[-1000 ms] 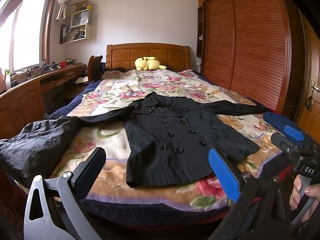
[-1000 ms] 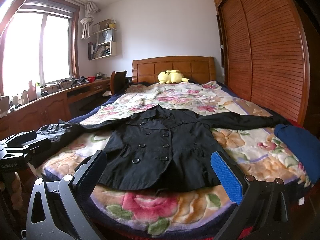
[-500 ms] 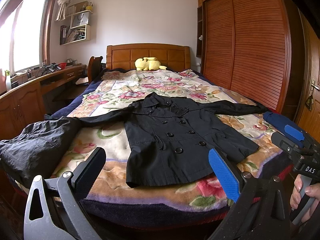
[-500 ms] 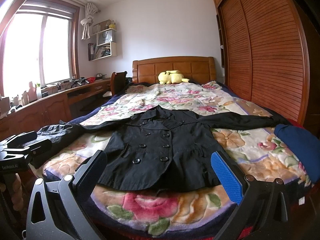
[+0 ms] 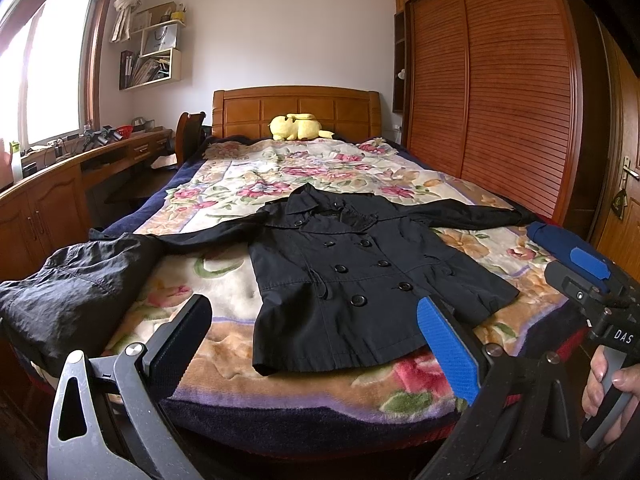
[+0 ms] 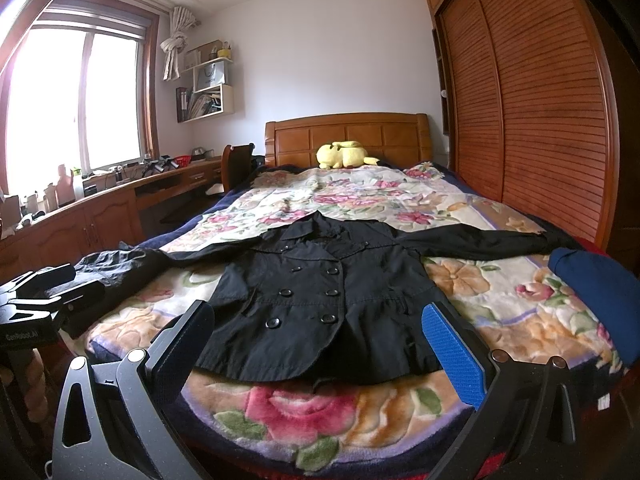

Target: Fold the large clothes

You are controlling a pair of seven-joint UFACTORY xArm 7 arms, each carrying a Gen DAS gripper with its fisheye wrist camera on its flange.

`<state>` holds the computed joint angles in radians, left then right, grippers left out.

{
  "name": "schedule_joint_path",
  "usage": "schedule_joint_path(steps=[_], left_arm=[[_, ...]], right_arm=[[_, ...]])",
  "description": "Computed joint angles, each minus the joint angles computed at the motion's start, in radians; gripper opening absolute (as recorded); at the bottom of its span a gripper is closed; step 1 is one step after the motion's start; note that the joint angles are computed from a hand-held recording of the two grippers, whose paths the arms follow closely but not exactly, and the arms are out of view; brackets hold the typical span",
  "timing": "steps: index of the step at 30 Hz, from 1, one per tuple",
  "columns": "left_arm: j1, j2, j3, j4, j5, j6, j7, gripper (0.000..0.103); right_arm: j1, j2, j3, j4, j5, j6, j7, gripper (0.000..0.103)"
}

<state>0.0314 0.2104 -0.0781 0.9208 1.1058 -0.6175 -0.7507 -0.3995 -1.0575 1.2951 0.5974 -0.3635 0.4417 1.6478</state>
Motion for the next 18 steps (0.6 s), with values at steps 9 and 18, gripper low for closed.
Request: schedule_joint_path(steps=[9, 18], left_arm=[[0.003, -0.001, 0.000, 0.004, 0.012, 0.000, -0.010, 0.103], [0.000, -0.002, 0.001, 0.001, 0.004, 0.002, -0.003, 0.103]], right_arm=[[0.001, 0.000, -0.001, 0.000, -0.002, 0.001, 0.002, 0.103], [0.004, 0.001, -0.003, -0.001, -0.003, 0.001, 0.004, 0.103]])
